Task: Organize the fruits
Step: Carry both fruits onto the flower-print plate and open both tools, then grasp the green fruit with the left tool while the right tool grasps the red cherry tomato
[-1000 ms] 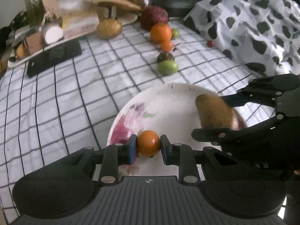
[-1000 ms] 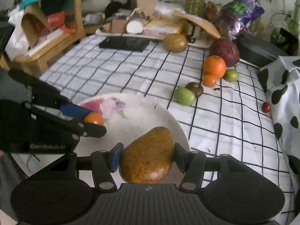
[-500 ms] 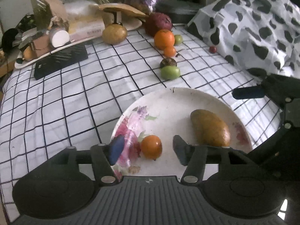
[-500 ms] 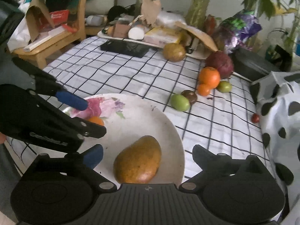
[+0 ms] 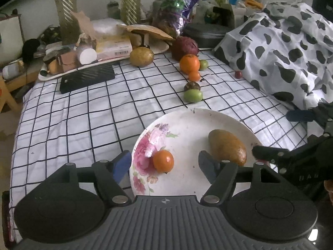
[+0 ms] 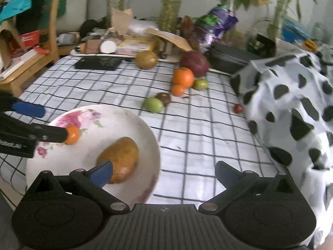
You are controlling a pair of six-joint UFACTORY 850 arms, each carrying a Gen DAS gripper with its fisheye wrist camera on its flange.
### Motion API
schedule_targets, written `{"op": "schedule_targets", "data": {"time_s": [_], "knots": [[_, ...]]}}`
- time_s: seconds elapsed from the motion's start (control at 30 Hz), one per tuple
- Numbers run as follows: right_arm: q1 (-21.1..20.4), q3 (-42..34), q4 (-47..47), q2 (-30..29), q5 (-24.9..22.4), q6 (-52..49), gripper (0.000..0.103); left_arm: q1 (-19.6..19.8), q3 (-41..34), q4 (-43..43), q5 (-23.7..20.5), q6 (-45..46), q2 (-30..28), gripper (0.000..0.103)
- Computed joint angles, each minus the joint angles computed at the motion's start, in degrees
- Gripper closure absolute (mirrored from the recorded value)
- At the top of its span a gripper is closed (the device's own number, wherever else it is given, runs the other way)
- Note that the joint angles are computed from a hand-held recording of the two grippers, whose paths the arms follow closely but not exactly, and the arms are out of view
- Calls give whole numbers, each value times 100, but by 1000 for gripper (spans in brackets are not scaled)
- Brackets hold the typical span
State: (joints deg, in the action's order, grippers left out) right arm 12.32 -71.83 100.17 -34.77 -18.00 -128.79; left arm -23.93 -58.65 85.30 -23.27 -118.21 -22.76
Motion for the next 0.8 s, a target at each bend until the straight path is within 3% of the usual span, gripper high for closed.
{"op": "schedule_targets", "data": {"time_s": [0.6, 0.8], "knots": [[-48, -17, 523, -38, 299, -204, 0, -222, -122, -475, -800, 302, -61, 33], [-23, -93, 447, -99, 391, -169, 0, -196, -222, -638, -862, 447, -122, 33]]}}
